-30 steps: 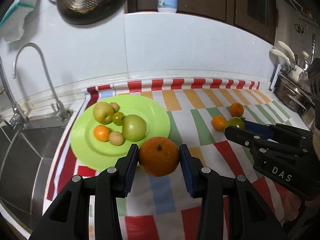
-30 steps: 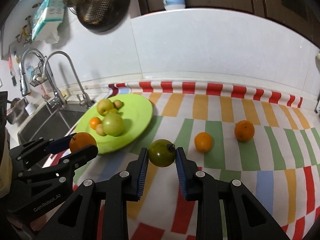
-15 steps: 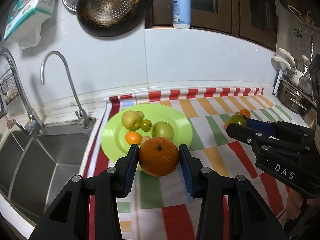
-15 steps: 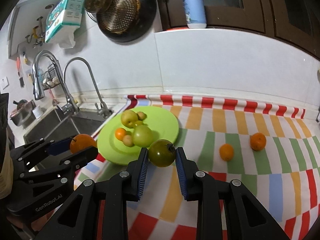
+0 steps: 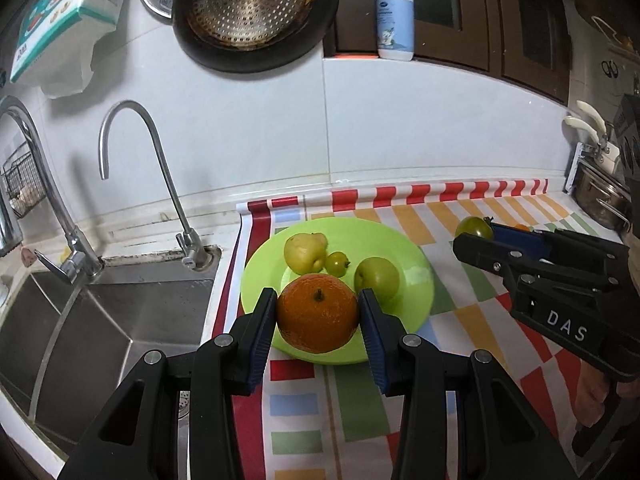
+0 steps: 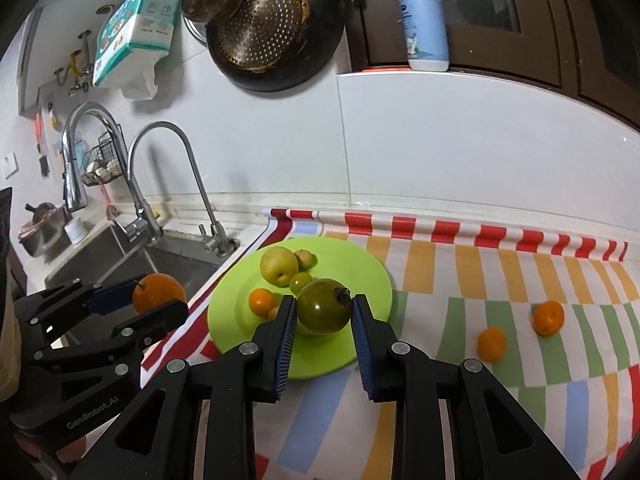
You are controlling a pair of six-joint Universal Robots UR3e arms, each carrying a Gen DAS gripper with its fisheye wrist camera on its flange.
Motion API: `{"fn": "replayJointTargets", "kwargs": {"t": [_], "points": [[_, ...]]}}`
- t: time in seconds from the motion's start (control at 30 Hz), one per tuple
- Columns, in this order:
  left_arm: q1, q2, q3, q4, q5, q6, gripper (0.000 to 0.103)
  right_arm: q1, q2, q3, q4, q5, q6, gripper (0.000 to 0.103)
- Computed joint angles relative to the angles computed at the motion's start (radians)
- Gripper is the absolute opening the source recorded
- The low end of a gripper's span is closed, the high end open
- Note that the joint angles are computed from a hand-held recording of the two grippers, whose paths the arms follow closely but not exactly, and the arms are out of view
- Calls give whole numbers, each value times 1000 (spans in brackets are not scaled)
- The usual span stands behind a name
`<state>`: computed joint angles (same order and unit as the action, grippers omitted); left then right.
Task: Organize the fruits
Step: 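Carry the tangerine with the left gripper while the right gripper carries the green fruit to the plate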
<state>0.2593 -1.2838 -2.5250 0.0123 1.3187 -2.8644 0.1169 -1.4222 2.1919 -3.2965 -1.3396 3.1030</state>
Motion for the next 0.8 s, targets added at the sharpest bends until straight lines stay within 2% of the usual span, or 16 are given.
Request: {"fn": "replayJointTargets", "kwargs": {"t": [0.5,0.73,0.8], "points": [[-62,-395,165,128,66,-32,41,-1,325,-341,105,-2,-36,29],[-72,-470,210,124,80,-32,41,9,422,-456,136,6,-44,29],[-70,-474,210,135,80,-31,46,14,439,-474,132,4,-44,30]]}}
